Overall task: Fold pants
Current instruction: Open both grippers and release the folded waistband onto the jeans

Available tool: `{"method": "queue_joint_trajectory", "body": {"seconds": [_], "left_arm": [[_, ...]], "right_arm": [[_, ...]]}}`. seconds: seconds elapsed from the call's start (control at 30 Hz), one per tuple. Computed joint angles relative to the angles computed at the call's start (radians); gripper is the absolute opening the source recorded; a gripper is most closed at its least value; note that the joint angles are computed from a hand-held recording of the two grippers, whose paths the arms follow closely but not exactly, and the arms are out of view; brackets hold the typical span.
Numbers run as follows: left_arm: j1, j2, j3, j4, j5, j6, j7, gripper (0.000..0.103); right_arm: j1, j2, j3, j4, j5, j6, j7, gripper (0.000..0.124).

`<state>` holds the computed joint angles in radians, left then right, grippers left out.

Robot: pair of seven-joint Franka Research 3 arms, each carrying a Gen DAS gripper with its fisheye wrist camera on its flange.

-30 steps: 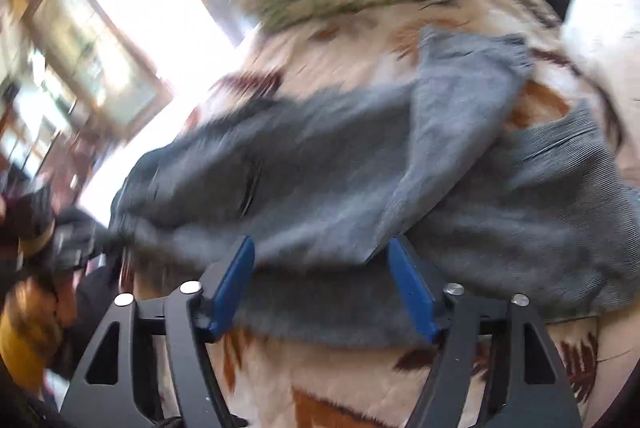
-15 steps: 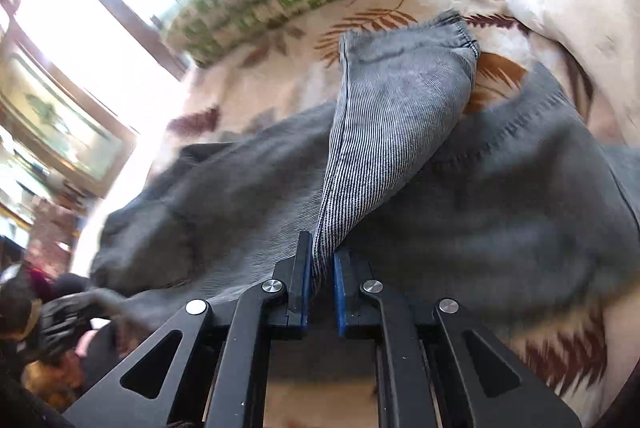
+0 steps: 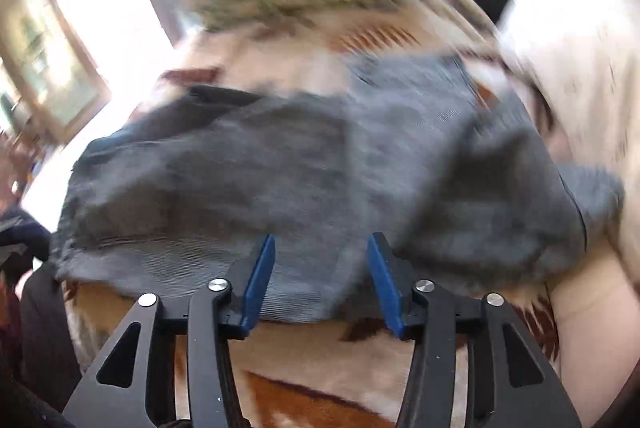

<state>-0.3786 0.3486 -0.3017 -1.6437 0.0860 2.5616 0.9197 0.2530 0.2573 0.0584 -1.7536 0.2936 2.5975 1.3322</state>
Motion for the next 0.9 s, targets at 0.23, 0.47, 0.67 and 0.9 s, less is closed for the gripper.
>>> {"method": "queue_joint_trajectory", "body": {"seconds": [0.23,0.47,0.67,0.9], "left_arm": [[0.017,0.096,0.022,0.074,-0.026,-0.045,-0.146,0.034],[-0.034,0.180,0.065,0.268,0.113,-0.148,-0.142,0.018],[-0.053,0.187,0.071,0.279,0.118,-0.262,-0.135,0.046],[-0.114,0.105,0.105,0.272,0.301,-0.308,-0.222,0.067]], "right_arm": [[-0.012,0.029,0.122,0.027,0.278,-0.152,-0.372,0.053],[0.052,0.088,0.114,0.086,0.290,-0.213,-0.436,0.030],[0.055,0.113,0.110,0.088,0.295,-0.238,-0.428,0.035],[0.005,0.063,0.070,0.085,0.394,-0.160,-0.416,0.043]]}}
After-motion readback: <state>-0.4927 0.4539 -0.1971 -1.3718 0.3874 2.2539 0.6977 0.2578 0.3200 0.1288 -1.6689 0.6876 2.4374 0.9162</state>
